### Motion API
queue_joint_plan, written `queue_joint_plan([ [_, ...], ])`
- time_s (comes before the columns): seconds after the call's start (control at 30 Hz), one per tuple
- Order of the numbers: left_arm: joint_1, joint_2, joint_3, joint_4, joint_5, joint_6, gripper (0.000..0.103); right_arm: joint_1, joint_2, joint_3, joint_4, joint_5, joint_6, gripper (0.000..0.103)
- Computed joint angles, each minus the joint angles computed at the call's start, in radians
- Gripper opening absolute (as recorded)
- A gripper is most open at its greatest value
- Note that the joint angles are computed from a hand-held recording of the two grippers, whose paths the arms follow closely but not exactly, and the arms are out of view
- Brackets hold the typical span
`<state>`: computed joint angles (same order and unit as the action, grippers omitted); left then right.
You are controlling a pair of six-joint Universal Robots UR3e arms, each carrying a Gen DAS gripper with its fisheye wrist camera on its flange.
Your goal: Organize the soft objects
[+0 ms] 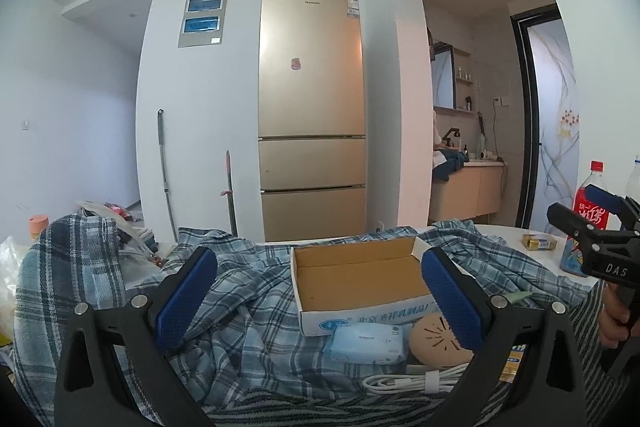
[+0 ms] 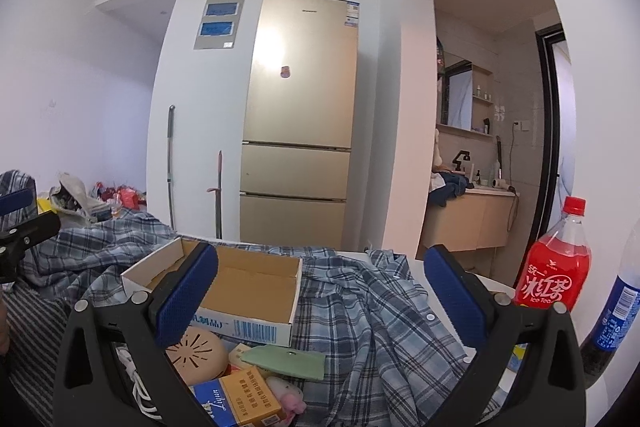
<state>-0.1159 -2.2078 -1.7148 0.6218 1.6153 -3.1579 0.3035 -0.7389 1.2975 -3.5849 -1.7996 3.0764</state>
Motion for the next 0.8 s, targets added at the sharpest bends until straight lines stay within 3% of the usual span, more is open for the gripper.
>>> queue_joint_plan([
  [0.67, -0.026, -0.002, 0.005, 0.008, 0.035, 0.025, 0.103, -0.012, -0.010, 0.034, -0.028, 0.071, -0.017, 0.103],
  [0.8, -0.018, 0.021, 0.013, -0.050, 0.015, 0.028, 0.103, -0.006, -0.012, 0.016, 0.001, 0.047, -0.019, 0.103],
])
